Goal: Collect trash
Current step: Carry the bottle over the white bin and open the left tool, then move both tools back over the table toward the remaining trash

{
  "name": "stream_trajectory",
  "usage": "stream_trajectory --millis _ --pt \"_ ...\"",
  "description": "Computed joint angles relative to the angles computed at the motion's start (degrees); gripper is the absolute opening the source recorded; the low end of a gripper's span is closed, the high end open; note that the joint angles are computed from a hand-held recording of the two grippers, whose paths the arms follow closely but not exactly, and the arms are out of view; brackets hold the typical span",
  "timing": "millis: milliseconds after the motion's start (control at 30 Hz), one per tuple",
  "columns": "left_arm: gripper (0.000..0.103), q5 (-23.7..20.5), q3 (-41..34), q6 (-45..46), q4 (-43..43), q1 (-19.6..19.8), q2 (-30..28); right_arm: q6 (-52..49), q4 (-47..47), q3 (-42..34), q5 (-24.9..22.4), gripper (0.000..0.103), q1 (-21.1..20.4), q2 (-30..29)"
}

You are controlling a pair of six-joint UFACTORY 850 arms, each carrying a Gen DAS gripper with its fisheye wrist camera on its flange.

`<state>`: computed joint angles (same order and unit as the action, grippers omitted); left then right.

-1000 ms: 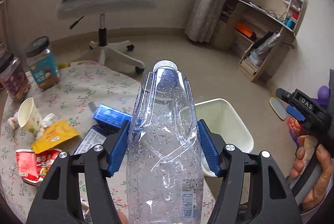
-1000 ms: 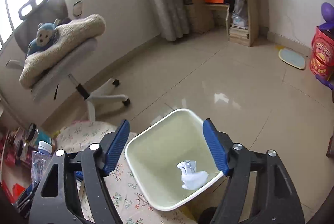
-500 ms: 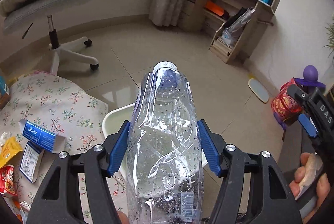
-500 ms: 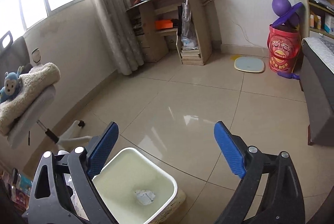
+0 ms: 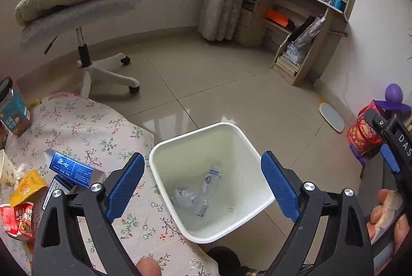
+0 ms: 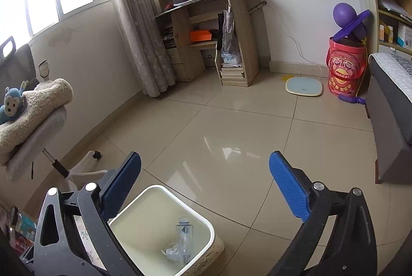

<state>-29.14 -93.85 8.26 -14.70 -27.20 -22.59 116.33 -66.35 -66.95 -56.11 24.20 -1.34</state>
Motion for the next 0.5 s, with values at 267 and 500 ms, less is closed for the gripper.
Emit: stream_trajectory --millis 267,500 --pt "0.090 6.31 5.98 -19.88 20.89 2.04 5.74 -7.14 -2.65 -4.90 -1.58 0.096 4.75 -4.67" --pt "0.093 8.97 10.90 -36.47 37.95 4.42 9.95 -12.12 -4.23 -10.59 -2.05 0.096 8.70 -9.61"
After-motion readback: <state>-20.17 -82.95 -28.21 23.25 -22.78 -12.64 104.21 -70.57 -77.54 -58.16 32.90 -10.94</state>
